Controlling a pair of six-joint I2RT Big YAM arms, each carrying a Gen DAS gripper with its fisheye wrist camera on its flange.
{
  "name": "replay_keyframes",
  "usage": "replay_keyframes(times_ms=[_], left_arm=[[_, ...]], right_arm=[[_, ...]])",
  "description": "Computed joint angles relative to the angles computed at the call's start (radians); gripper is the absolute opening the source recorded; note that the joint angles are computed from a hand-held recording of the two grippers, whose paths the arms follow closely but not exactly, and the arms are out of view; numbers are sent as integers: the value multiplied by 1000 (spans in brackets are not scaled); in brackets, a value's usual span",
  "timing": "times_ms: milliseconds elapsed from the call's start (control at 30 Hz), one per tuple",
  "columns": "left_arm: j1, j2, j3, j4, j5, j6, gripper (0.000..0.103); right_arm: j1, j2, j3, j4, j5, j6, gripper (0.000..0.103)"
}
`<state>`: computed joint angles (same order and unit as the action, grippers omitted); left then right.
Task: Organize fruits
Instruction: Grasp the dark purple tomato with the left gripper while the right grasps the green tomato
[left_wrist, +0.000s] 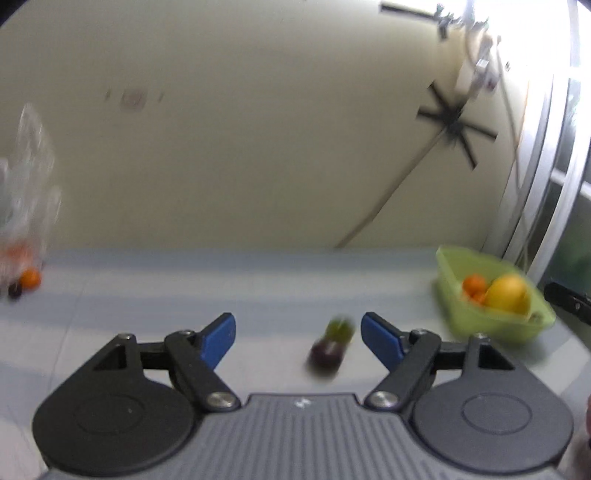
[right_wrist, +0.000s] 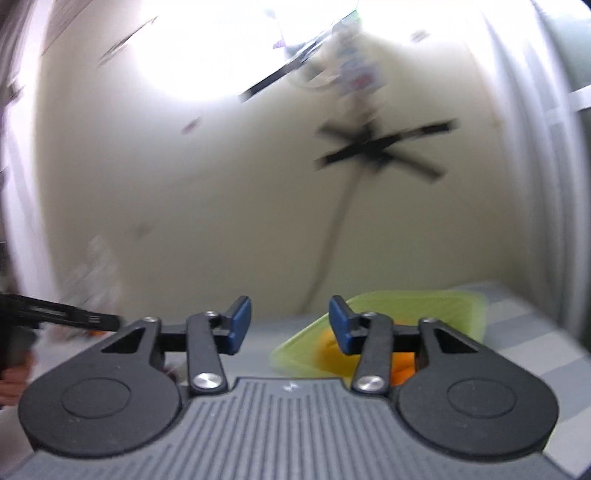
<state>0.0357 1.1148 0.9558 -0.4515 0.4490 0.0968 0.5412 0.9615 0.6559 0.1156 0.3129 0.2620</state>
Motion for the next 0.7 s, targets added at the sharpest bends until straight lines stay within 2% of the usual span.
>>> replay_keyframes(times_ms=[67, 200, 333, 367, 400, 433, 500, 633, 667, 700], left_arm=[[1, 13, -14, -4, 3, 10, 77], [-43, 46, -27, 25, 4, 5, 77], [-126, 93, -4, 68, -84, -8, 75], [-140, 111, 2, 78, -101, -13, 71], [-145, 123, 6, 81, -108, -14, 61], [-156, 139, 13, 84, -116, -18, 55], [-166, 157, 26, 66, -118, -9, 42], [-160, 144, 8, 76, -103, -6, 35], [-157, 140, 4, 75, -104, -10, 31], [-151, 135, 2, 71, -97, -15, 31]], right_arm=[[40, 58, 48, -73, -31, 12, 42], [82, 196, 170, -200, -68, 23, 31], [58, 315, 293, -252, -144, 72, 32], [44, 346, 327, -262, -172, 103, 32], [41, 362, 340, -267, -188, 135, 32], [41, 372, 343, -267, -207, 166, 32], [23, 414, 379, -273, -257, 207, 32], [16, 478, 423, -282, -297, 232, 36], [18, 490, 436, -290, -297, 234, 44], [17, 504, 449, -300, -296, 233, 51]])
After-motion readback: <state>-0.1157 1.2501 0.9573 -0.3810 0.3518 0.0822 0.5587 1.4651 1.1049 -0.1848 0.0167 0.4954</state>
